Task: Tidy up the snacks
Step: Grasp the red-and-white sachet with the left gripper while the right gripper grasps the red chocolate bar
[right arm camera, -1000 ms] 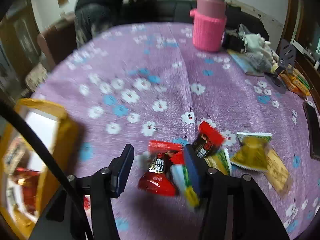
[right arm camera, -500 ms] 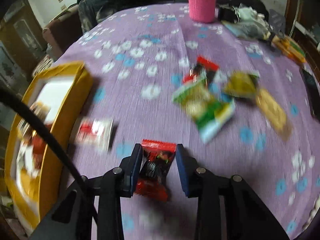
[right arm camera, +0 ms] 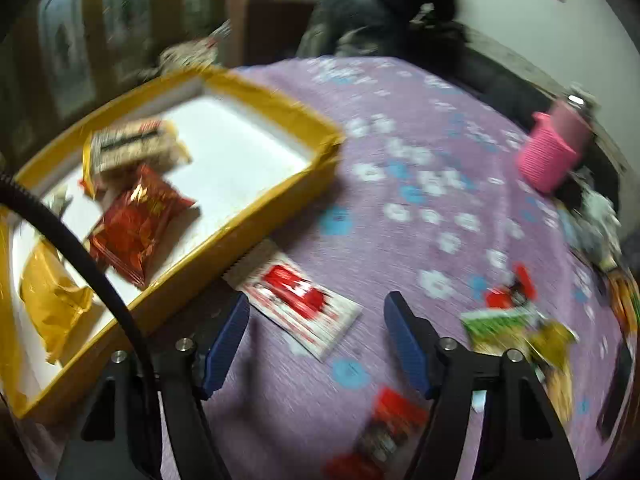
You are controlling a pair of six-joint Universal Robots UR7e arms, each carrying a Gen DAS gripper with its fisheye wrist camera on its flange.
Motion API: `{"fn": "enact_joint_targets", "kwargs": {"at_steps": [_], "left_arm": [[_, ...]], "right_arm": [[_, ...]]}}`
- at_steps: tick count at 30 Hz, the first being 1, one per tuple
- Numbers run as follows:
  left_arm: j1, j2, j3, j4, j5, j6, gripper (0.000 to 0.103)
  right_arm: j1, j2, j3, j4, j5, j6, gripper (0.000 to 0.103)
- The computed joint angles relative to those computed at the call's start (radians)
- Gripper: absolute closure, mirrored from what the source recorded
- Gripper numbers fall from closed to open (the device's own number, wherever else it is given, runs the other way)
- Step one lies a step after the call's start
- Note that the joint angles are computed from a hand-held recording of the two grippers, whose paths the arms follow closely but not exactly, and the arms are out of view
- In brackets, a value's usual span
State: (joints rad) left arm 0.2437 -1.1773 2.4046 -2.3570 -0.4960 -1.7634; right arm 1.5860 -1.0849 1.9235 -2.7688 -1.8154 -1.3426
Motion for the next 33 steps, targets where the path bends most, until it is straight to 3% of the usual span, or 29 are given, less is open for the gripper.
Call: {"fn": "enact_joint_targets", "kwargs": {"at_steps": [1,3,4,5,7,15,21,22,24,27,31,33], "left_arm": [[0.004,0.002,0.002,-0.012,0.0,0.009,0.002],[0.013,0.009,0.007,-0.051,-0.001,0.033,0.002],[0.02,0.014,0.008,-0.073,-0.005,0.049,0.002],[0.025,0.018,0.008,-0.089,-0.008,0.061,0.002],[0.032,0.025,0.01,-0.116,-0.015,0.081,0.002],[0.031,0.04,0.002,-0.132,-0.024,0.088,0.002],[0.022,0.084,-0.026,-0.168,-0.038,0.145,0.002],[0.023,0.097,-0.031,-0.189,-0.043,0.165,0.002],[0.026,0.122,-0.042,-0.226,-0.054,0.204,0.002],[0.029,0.166,-0.072,-0.254,-0.073,0.266,0.003],[0.039,0.215,-0.133,-0.211,-0.113,0.334,0.021],[0.045,0.231,-0.147,-0.212,-0.131,0.343,0.022]], "right_arm": [[0.003,0.008,-0.007,0.013,0.0,-0.001,0.041],[0.006,0.022,-0.049,0.099,0.005,0.065,0.057],[0.006,0.025,-0.078,0.158,0.002,0.119,0.072],[0.007,0.033,-0.098,0.181,-0.003,0.173,0.072],[0.009,0.032,-0.098,0.165,-0.012,0.192,0.074],[-0.021,-0.069,-0.036,0.227,-0.037,0.278,0.075],[-0.075,-0.201,0.059,0.249,-0.059,0.27,0.07],[-0.086,-0.219,0.058,0.273,-0.051,0.282,0.068],[-0.123,-0.257,0.025,0.361,0.035,0.315,0.064],[-0.154,-0.28,0.034,0.24,0.108,0.35,0.056],[-0.14,-0.211,0.013,0.12,0.081,0.379,0.056],[-0.134,-0.177,0.01,0.097,0.063,0.394,0.056]]}}
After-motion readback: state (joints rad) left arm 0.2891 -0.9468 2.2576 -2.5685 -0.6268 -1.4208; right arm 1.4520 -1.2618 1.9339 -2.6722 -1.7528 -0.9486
